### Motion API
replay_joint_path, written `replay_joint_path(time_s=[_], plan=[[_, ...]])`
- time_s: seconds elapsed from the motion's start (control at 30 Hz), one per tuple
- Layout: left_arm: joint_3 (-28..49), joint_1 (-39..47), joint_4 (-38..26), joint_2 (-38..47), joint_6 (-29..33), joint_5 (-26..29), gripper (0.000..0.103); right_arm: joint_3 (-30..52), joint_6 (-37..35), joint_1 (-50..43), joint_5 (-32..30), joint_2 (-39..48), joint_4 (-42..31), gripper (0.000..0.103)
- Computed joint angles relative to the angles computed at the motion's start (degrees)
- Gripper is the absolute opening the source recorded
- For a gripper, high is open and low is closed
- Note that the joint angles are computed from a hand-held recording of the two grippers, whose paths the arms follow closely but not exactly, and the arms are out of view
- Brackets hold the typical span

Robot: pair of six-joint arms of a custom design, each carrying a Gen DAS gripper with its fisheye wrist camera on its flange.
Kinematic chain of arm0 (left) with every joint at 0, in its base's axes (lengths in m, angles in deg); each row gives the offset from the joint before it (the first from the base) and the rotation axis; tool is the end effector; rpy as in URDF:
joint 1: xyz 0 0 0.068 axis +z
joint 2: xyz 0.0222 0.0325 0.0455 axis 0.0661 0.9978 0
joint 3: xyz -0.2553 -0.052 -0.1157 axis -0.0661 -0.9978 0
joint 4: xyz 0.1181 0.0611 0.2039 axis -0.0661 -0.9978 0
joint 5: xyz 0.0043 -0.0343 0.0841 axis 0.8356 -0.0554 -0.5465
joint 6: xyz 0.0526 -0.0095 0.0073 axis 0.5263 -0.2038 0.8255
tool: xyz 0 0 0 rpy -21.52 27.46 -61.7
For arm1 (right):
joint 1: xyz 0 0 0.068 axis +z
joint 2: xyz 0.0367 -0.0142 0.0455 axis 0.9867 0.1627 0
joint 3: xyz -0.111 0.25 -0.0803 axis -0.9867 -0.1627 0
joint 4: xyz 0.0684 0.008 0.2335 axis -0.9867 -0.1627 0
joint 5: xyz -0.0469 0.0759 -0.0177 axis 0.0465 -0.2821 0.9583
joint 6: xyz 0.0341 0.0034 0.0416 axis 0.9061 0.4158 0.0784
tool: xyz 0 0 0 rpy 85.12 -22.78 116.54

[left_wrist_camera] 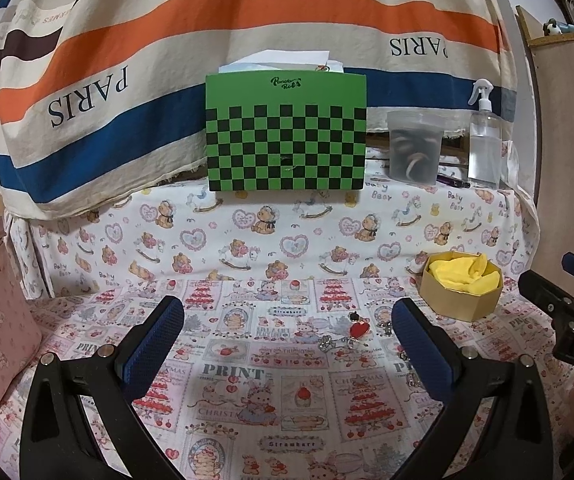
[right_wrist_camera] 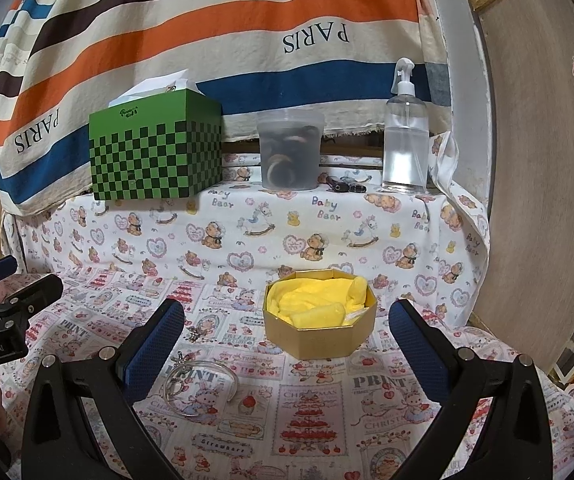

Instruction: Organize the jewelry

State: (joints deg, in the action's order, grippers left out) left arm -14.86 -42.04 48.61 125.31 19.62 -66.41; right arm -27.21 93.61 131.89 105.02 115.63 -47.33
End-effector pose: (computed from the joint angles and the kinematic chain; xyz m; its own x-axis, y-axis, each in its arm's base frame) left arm 0.1544 -0.1162 0.1027 -0.3005 -0.0856 -0.9499 -0.2725 0.9622 -0.0005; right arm 0.1983 0.2177 0.1518 -0.3465 -0.1832 -0.9200 -0.3242 0.9437 -0.0658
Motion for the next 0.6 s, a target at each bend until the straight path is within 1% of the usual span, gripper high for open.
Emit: replay_joint_path(time_s=[0.07, 0.2, 0.33, 0.47, 0.6], plan=[[-0.32, -0.37, 1.62, 0.61, 0.82, -0.3, 0.103, -0.04, -0.03, 0.19, 0.19, -0.15, -0.02, 0.103], [-0.34, -1.8, 2.65, 1.34, 1.12, -1.93, 0.103, -0.06, -0.34, -0.34, -0.32, -0.01, 0.31, 0.103], [-0.36, -2.29, 1.72, 0.97, 0.22, -2.38, 0.103, -0.23, -0.22, -0.02, 0.07, 0.13, 0.72, 0.103], [-1.17, -1.78, 4.16, 1.07, 1.43, -1.19, 0.103, -0.23, -0.18, -0.14, -0.08, 0.09, 0.6, 0.103], [-1.31, -1.71, 4.48, 0.9, 1.9, -0.71, 0.103, -0.23, -0.16, 0.04, 0.09, 0.05, 0.5, 0.103]])
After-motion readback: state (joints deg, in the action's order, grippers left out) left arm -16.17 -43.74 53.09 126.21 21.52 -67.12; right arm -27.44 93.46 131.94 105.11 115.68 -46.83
